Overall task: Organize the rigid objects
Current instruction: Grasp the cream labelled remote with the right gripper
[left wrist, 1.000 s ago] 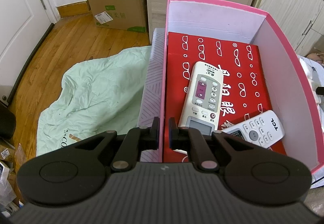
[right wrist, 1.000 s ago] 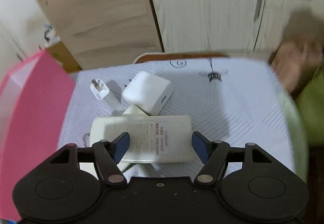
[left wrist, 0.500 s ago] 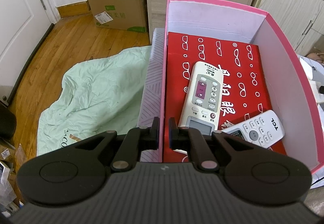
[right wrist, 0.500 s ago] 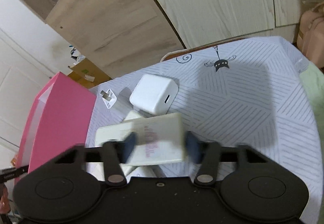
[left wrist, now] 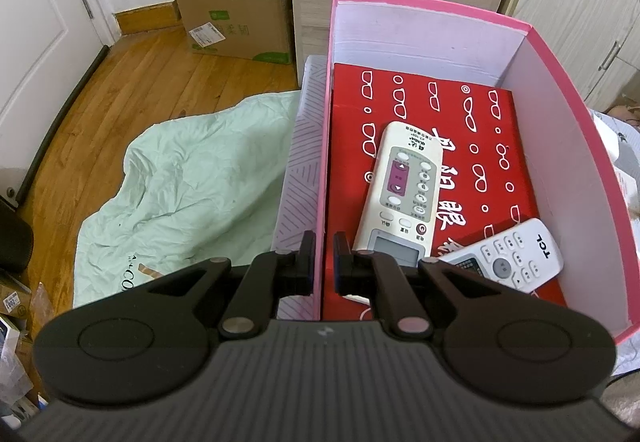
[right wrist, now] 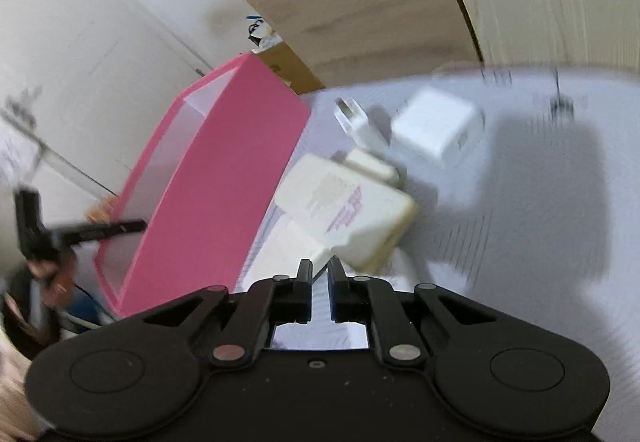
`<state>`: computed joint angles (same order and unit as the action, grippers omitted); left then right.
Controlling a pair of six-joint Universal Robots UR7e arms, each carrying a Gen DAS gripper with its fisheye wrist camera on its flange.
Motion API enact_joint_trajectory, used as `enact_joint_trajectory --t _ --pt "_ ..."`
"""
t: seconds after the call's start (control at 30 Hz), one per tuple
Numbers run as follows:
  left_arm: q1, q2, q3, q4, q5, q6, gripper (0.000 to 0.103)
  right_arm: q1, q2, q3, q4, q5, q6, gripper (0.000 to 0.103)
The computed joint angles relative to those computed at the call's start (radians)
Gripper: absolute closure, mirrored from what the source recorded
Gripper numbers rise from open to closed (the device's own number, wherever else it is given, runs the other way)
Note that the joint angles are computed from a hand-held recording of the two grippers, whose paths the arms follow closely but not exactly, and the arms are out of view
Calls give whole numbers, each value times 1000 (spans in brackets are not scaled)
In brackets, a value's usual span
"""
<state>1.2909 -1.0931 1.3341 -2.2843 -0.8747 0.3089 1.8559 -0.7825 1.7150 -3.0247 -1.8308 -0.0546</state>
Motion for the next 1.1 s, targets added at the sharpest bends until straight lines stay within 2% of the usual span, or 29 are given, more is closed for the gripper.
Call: enact_joint_trajectory --t 0.03,0.07,0.1,0.13,0.2,0.23,0.3,0.37,0.43,0.53,0.6,0.67,0.73,0.77,0.87,0.97,1.03,1.07,1.1 --pt "0 1 -2 4 0 1 97 15 16 -5 -53 -36 -48 63" --pt "1 1 -3 6 -1 -2 97 30 36 -5 -126 -76 -109 47" --pt "0 1 -2 7 0 -4 97 44 59 -8 -189 -109 -189 42" --pt "1 0 -4 10 -1 -5 97 58 84 -19 -228 -141 -269 42" --pt "0 0 -4 9 1 -4 97 85 134 -71 -199 -229 -382 33" --pt "0 0 -4 9 1 -4 97 92 160 -98 -185 -258 -431 33" --pt "0 0 -4 8 0 -2 97 94 202 -150 -160 -276 -562 31" --pt "2 0 -7 14 -1 -2 97 97 231 -198 -118 -310 -624 31" --pt "1 0 -5 13 -1 -2 97 86 245 -247 -48 -315 -595 28" --pt "0 -1 -1 6 1 9 97 66 243 -295 59 -295 -494 24" --pt "1 -1 -2 8 -3 12 97 53 228 -287 96 -273 -432 23" --pt "3 0 -5 13 -7 10 97 50 217 -274 110 -252 -418 22" --pt "3 0 -7 15 -7 8 97 51 205 -251 92 -243 -398 25" --pt "2 0 -7 13 -5 11 97 52 203 -242 75 -245 -388 35" --pt "3 1 -9 18 -6 5 97 52 196 -227 60 -246 -345 37" --pt "2 1 -9 19 -4 3 97 78 208 -213 14 -316 -279 38" --pt "2 0 -8 18 -5 6 97 99 212 -220 48 -383 -135 40" --pt "2 1 -9 19 -5 8 97 108 212 -217 43 -397 -107 40" --pt "1 1 -11 21 -5 10 97 116 217 -211 8 -401 -122 41"
